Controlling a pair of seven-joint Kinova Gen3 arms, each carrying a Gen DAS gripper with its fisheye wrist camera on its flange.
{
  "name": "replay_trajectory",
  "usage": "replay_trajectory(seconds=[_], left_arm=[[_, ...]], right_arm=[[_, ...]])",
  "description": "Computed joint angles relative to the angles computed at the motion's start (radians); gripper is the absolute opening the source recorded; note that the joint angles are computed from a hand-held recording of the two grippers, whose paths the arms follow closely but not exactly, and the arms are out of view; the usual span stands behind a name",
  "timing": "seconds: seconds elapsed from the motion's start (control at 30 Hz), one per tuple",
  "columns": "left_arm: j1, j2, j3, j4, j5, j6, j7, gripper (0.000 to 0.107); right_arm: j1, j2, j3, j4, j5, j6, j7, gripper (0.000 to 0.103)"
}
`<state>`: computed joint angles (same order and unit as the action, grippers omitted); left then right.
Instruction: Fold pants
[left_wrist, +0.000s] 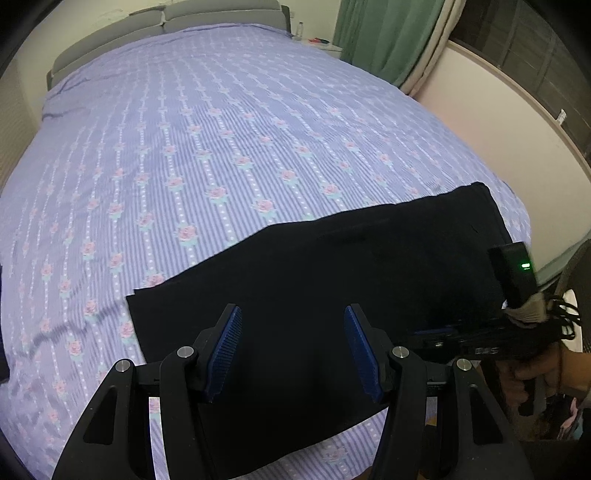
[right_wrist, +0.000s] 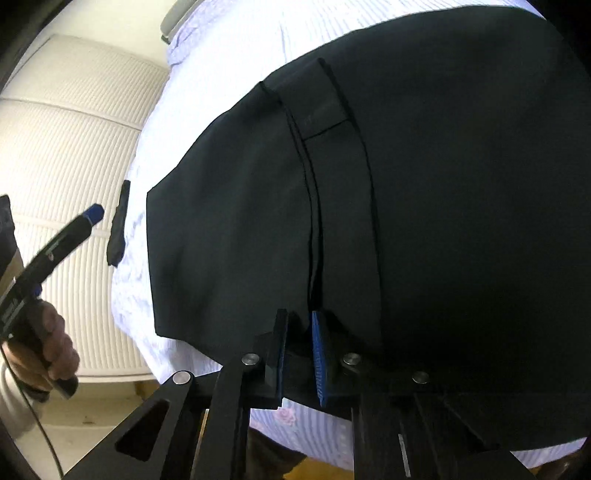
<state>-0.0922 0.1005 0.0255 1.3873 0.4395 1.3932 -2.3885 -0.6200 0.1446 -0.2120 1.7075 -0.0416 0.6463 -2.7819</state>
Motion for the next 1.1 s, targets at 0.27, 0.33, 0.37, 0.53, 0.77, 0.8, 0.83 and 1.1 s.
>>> replay_trajectory(seconds=[0.27, 0.33, 0.37, 0.53, 0.77, 0.8, 0.83, 1.1], left_arm=[[0.180, -0.015, -0.188, 0.014, 0.038, 0.019, -0.050, 0.057], [0.177, -0.020, -0.173, 0.027, 0.040, 0.016, -0.049, 0.057], [0.176, -0.021, -0.167, 0.029, 0.039, 0.016, -0.043, 0.057], [0.181, -0.021, -0.167, 0.022, 0.051, 0.034, -0.034, 0.057], [0.217, 0.011, -0.140, -0.022, 0.046, 0.033, -0.040, 0.057], [0.233, 0.028, -0.133, -0.047, 0.046, 0.047, -0.044, 0.057], [0.257, 0.054, -0.121, -0.091, 0.044, 0.072, -0.046, 0.057], [0.428, 0.323, 0.214, -0.461, -0.075, 0.117, -0.086, 0.060]], right_arm=[[-0.045, -0.087, -0.026, 0.039, 0.149, 0.086, -0.231, 0.005], [-0.033, -0.087, -0.030, 0.076, 0.141, 0.052, -0.263, 0.005], [-0.029, -0.075, -0.031, 0.077, 0.143, 0.048, -0.263, 0.005], [0.054, -0.051, -0.136, 0.039, 0.195, 0.086, -0.310, 0.006], [0.300, -0.117, -0.461, -0.034, 0.389, 0.335, -0.501, 0.042], [0.345, -0.142, -0.507, -0.035, 0.405, 0.375, -0.527, 0.050], [0.390, -0.175, -0.553, -0.031, 0.427, 0.416, -0.565, 0.052], [0.760, -0.381, -0.852, -0.059, 0.402, 0.741, -0.779, 0.055]])
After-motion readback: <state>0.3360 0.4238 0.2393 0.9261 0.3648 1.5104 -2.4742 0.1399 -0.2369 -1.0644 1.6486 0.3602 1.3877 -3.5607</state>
